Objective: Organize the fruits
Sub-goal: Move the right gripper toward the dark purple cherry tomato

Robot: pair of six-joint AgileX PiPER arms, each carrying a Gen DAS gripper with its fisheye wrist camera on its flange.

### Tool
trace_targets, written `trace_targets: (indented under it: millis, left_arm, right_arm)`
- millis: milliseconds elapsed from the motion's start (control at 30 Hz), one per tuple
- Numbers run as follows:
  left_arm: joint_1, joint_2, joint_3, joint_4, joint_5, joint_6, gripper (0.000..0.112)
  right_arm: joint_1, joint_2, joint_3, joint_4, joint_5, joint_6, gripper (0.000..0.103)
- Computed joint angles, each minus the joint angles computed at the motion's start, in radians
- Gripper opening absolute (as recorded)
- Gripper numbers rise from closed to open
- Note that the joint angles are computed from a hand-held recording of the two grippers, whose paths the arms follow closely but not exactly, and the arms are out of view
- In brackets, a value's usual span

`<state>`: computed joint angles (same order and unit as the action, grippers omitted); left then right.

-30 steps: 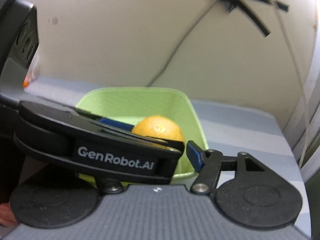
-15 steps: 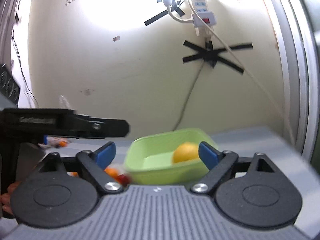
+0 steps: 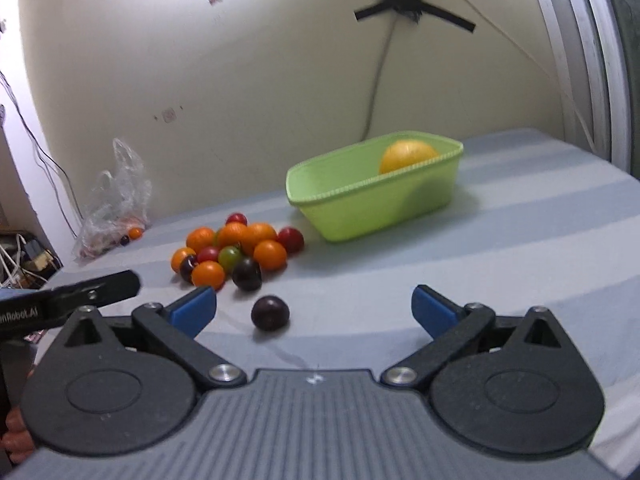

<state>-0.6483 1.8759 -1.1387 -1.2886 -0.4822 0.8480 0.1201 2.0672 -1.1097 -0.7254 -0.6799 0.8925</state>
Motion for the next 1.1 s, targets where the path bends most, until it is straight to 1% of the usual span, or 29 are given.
trace_targets:
  millis: [33, 67, 100, 167, 200, 267, 433, 567, 733, 833, 1000, 1033, 1100]
  left_arm:
    - [-0.004, 0.005, 0.007, -0.017, -0.026, 0.012, 0.088]
    - [-0.008, 0.007, 0.024, -0.021, -0.054, 0.010, 0.088]
    - [-0.013, 0.006, 0.035, -0.026, -0.069, 0.001, 0.086]
    - [-0.005, -0.007, 0.068, 0.045, -0.076, -0.087, 0.086]
    - [-0.011, -0.003, 0.066, 0.045, -0.094, -0.087, 0.086]
    - [-0.015, 0.003, 0.059, 0.041, -0.095, -0.063, 0.086]
    - [-0.043, 0.015, 0.054, 0.043, -0.139, -0.028, 0.087]
    - [-0.043, 0.016, 0.064, 0.069, -0.149, -0.044, 0.087]
    - [-0.044, 0.019, 0.061, 0.062, -0.159, -0.038, 0.087]
    - [-0.060, 0.027, 0.055, 0.042, -0.186, -0.015, 0.087]
    - [-0.081, 0.037, 0.054, 0.044, -0.233, -0.001, 0.090]
    - [-0.082, 0.038, 0.055, 0.048, -0.239, 0.000, 0.091]
    - [-0.089, 0.042, 0.056, 0.051, -0.256, 0.003, 0.092]
  right_arm:
    - [0.010, -0.002, -0.008, 0.007, 0.024, -0.008, 0.103]
    - [0.014, -0.007, 0.020, 0.038, 0.015, -0.046, 0.103]
    - [0.018, -0.008, 0.022, 0.050, 0.024, -0.053, 0.103]
    - [0.023, -0.003, 0.006, 0.057, 0.055, -0.034, 0.103]
    - [0.023, -0.002, 0.001, 0.062, 0.064, -0.029, 0.103]
    - [0.024, 0.002, -0.003, 0.077, 0.077, -0.028, 0.103]
    - [0.026, 0.008, -0.019, 0.081, 0.103, -0.022, 0.103]
    - [0.036, 0.002, -0.013, 0.115, 0.111, -0.075, 0.103]
    - [0.047, -0.004, -0.002, 0.143, 0.113, -0.119, 0.103]
    - [0.048, -0.008, 0.000, 0.135, 0.115, -0.114, 0.103]
    - [0.046, -0.007, -0.001, 0.133, 0.118, -0.120, 0.103]
    - [0.046, -0.008, -0.001, 0.134, 0.118, -0.121, 0.100]
    - [0.045, -0.007, -0.006, 0.117, 0.124, -0.107, 0.098]
